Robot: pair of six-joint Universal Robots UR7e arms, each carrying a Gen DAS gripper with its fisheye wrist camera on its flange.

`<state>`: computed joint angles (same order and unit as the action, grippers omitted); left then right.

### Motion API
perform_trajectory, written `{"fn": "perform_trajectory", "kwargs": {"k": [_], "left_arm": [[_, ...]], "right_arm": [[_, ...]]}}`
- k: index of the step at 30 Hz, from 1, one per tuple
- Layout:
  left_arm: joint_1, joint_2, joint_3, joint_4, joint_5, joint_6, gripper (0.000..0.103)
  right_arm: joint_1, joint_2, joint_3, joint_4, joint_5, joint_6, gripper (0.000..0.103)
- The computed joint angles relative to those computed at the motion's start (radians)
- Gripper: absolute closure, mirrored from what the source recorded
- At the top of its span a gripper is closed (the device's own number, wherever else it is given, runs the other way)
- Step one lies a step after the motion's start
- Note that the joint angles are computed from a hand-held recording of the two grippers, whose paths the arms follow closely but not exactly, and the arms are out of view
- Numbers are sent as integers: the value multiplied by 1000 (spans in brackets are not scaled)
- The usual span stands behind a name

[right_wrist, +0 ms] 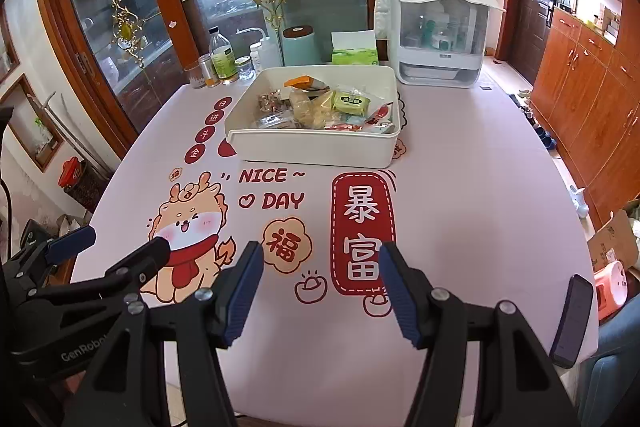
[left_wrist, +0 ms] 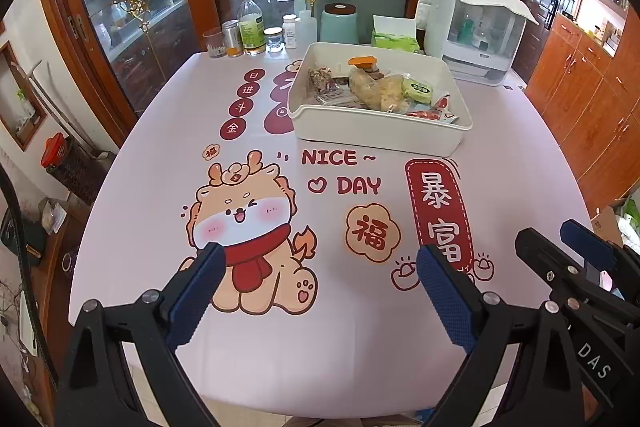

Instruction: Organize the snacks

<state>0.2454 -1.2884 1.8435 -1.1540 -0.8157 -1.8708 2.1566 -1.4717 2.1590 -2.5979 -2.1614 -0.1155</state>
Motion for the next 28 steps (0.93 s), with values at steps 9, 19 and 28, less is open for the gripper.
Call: {"fn": "perform_trajectory", "kwargs": {"k": [9, 19, 28], "left_arm": [[3, -7, 4, 5, 3, -3, 7], [8, -25, 6, 23, 13, -3, 7], [14, -31, 10, 0, 10, 19, 7]], "right_arm": [[5, 11, -1, -10, 4, 0, 43], [15, 32, -10, -23, 1, 1, 43], [12, 37, -16, -14, -2, 13, 43]]}}
